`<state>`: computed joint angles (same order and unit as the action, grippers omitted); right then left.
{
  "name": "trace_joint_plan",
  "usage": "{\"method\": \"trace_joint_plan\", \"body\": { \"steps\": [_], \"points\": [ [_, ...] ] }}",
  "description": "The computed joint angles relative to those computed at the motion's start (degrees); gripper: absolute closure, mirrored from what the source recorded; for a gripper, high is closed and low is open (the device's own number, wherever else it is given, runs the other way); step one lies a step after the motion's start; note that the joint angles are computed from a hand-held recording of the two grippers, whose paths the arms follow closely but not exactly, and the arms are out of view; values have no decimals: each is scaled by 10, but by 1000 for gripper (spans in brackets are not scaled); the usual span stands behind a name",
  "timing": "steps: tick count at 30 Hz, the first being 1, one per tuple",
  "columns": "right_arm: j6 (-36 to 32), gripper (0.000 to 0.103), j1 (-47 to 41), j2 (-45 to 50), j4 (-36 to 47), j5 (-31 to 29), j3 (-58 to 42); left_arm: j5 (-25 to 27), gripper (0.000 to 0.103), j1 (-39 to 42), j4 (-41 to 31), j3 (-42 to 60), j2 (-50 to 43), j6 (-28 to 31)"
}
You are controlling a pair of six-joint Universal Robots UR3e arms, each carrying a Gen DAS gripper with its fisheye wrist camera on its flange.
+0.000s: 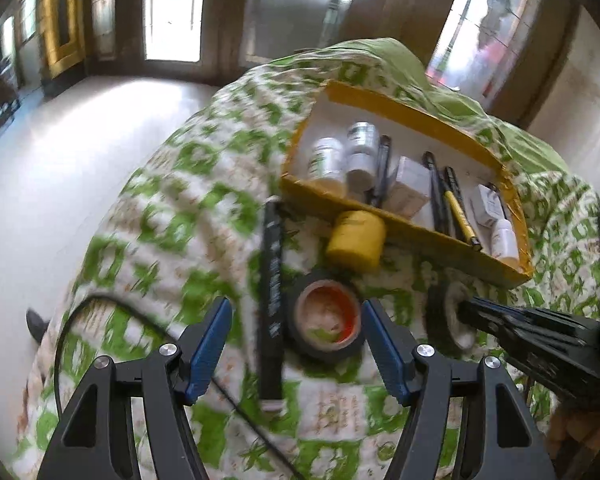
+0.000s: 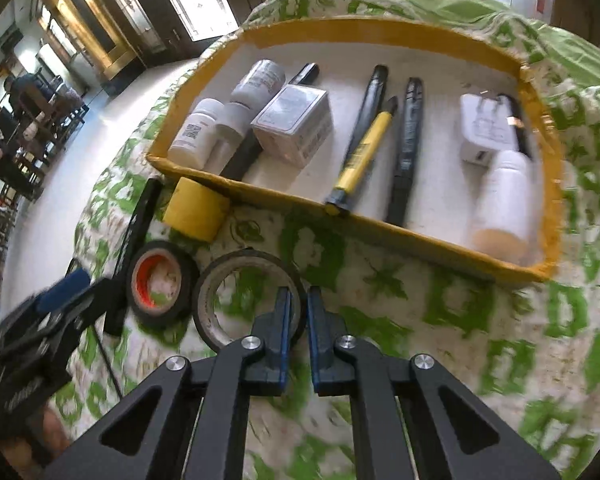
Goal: Organize rigid objects
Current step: 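Grasp yellow cylinder with left gripper while right gripper hooks grey-centered tape roll, then lift and carry the yellow cylinder and tape roll toward the tray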
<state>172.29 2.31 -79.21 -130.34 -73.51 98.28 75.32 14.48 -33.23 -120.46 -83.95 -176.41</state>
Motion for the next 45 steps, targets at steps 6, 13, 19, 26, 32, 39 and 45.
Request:
{"method": "trace_joint_plan", "body": {
  "steps": [6, 13, 19, 26, 32, 39, 45],
  "points": [
    [-30, 96, -95, -128, 36, 68, 113, 49, 41, -73, 3, 102, -108, -9],
    [-18, 95, -116, -140, 38, 86, 140, 118, 58, -138, -9, 194, -207, -6],
    [-11, 95, -103, -123, 22, 82, 138, 95, 61, -124, -12, 196, -210, 2],
    [-4, 95, -100, -115, 15, 80, 136, 80, 61, -122, -15, 178, -186, 9],
    [-6, 95, -102, -117, 15, 79, 140, 71, 61, -122, -7, 134, -149, 16],
    [-7, 95, -110, -125, 17, 76, 145, 56, 61, -122, -6, 99, -112, 24],
    [-9, 95, -113, -132, 19, 74, 149, 45, 62, -120, 0, 79, -90, 26]
  ]
}}
